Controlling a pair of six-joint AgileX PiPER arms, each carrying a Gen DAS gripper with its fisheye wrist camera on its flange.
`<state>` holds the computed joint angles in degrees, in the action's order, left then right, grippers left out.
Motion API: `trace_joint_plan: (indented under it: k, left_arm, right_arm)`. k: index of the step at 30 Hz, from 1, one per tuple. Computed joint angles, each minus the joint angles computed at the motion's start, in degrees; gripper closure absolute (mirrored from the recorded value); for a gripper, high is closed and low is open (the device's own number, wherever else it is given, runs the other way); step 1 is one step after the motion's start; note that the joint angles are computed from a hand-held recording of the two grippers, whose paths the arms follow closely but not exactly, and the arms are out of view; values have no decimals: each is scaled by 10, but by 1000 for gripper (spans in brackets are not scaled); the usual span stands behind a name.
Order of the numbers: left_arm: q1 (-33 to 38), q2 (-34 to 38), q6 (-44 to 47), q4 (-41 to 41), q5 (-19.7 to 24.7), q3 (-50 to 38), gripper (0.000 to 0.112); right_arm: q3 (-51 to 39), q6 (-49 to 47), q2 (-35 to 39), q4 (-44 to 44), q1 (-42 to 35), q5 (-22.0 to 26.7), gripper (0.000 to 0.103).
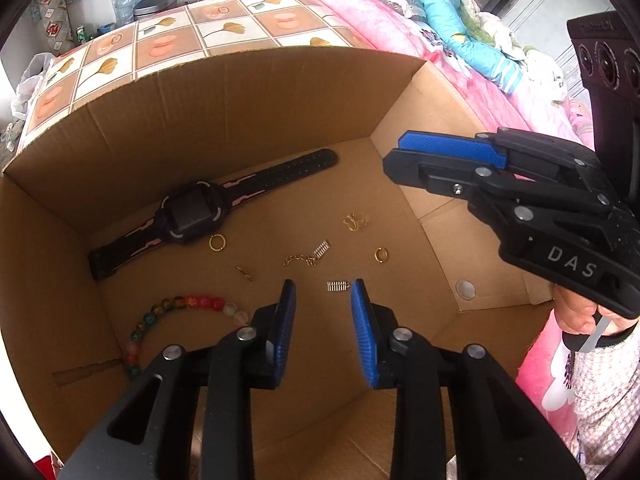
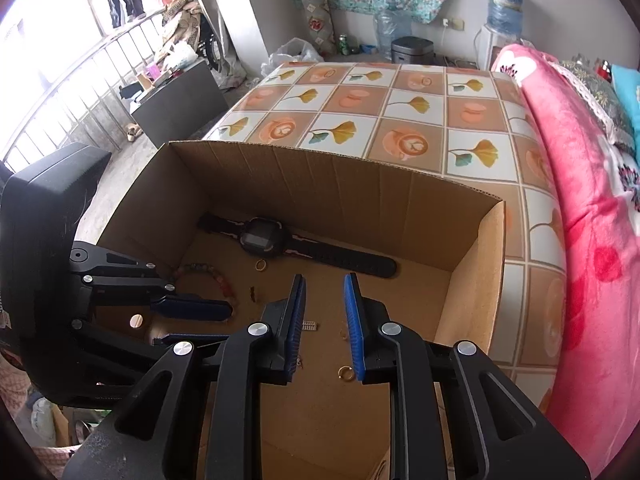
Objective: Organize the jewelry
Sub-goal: 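Carry the butterfly charm into the box and open the right tool, then move the left tool toward the gold chain while the right tool approaches the pink beaded bracelet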
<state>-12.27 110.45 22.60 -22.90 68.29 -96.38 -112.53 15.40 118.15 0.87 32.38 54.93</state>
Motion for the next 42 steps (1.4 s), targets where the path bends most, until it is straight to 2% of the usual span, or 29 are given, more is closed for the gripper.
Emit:
trace_joint_plan:
  k: [6, 11, 16, 20, 24, 25, 28, 30, 32, 35, 37, 39, 42]
  left_arm:
    - [10, -36, 17, -13, -14, 28, 85]
    - [31, -98, 52, -44, -47, 68, 83]
    - [75, -208, 140, -128, -70, 164, 75]
    - [125, -318, 244, -211, -74, 273, 59]
    - [161, -410, 316, -243, -46, 374, 45]
    - [162, -427, 316, -234, -41, 394, 40]
    - [148, -483, 303, -195, -66, 466, 34]
    - [143, -502, 297, -187, -83, 509, 32]
    - [125, -501, 272, -173, -116, 542, 30]
    - [25, -502, 122, -49, -257, 588, 30]
    - [-28, -478, 8, 51, -332, 610, 30]
    - [-63, -442, -107, 150, -378, 619, 30]
    - [-91, -400, -247, 247, -409, 622, 30]
  right_arm:
    - [38, 21, -34, -23, 3, -35, 83]
    - [104, 41, -100, -34, 9, -75, 82]
    - [237, 56, -218, -20, 24, -162, 80]
    - [373, 83, -330, -23, 57, -249, 79]
    - [498, 209, -406, -106, 118, -323, 78]
    - [526, 266, -416, -149, 136, -336, 78]
    - [591, 431, -423, -254, 176, -368, 78]
    - [622, 492, -409, -270, 187, -394, 78]
    - [636, 566, -384, -310, 198, -395, 78]
    - [628, 616, -343, -333, 210, -379, 77]
    - [604, 619, -313, -340, 215, -349, 77]
    - [575, 621, -289, -353, 224, -309, 77]
    - [535, 616, -255, -367, 230, -257, 77]
